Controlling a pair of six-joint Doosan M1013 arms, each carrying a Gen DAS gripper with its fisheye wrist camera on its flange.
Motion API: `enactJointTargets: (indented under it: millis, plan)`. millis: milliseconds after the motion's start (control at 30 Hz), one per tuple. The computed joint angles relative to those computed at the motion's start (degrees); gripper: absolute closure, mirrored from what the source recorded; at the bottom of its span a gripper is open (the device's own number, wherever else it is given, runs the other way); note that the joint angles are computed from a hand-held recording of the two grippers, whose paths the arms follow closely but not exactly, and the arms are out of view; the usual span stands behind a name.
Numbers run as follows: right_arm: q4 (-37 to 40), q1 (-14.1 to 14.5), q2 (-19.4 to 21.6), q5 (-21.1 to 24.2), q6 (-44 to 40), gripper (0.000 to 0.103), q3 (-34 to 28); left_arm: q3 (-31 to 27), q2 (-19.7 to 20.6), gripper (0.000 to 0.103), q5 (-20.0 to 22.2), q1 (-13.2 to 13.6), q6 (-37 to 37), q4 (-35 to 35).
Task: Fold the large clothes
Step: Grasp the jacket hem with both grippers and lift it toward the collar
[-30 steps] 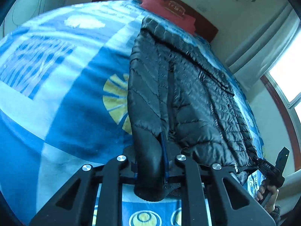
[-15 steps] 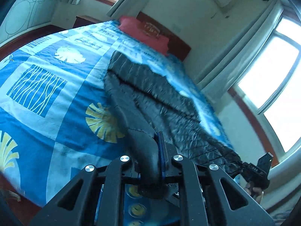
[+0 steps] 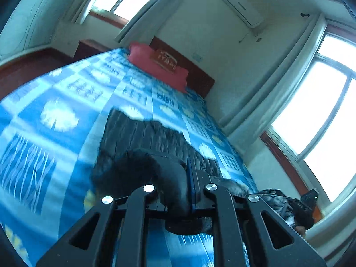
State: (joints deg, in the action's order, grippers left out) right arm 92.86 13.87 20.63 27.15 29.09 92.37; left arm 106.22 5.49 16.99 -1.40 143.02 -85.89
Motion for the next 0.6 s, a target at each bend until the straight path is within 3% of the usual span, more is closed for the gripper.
enactJointTargets:
  millis: [133, 333, 433, 600]
  plan:
    - [-4.5, 0.2, 5.3, -1.3, 6.1, 0.092, -8.8, -6.8, 4.6, 0.09, -1.1, 0.6, -8.1, 9.1]
    - [-27.7, 0.6, 15.0, -1.4, 30.9, 0.092, -24.5, -19.5, 14.0, 0.09, -1.2, 0.4, -35.9, 40.9]
    - [-40.8, 0.8, 21.2, 0.8, 44.9, 0.092, -34.2, -24.8, 18.4, 0.09, 0.6, 0.5, -45.8, 51.7]
    - [-54.6, 0.9, 30.5, 6.7, 60.4, 0.092, -47.9, -34.2, 26.1, 0.09, 5.3, 0.2, -61.3, 68.1]
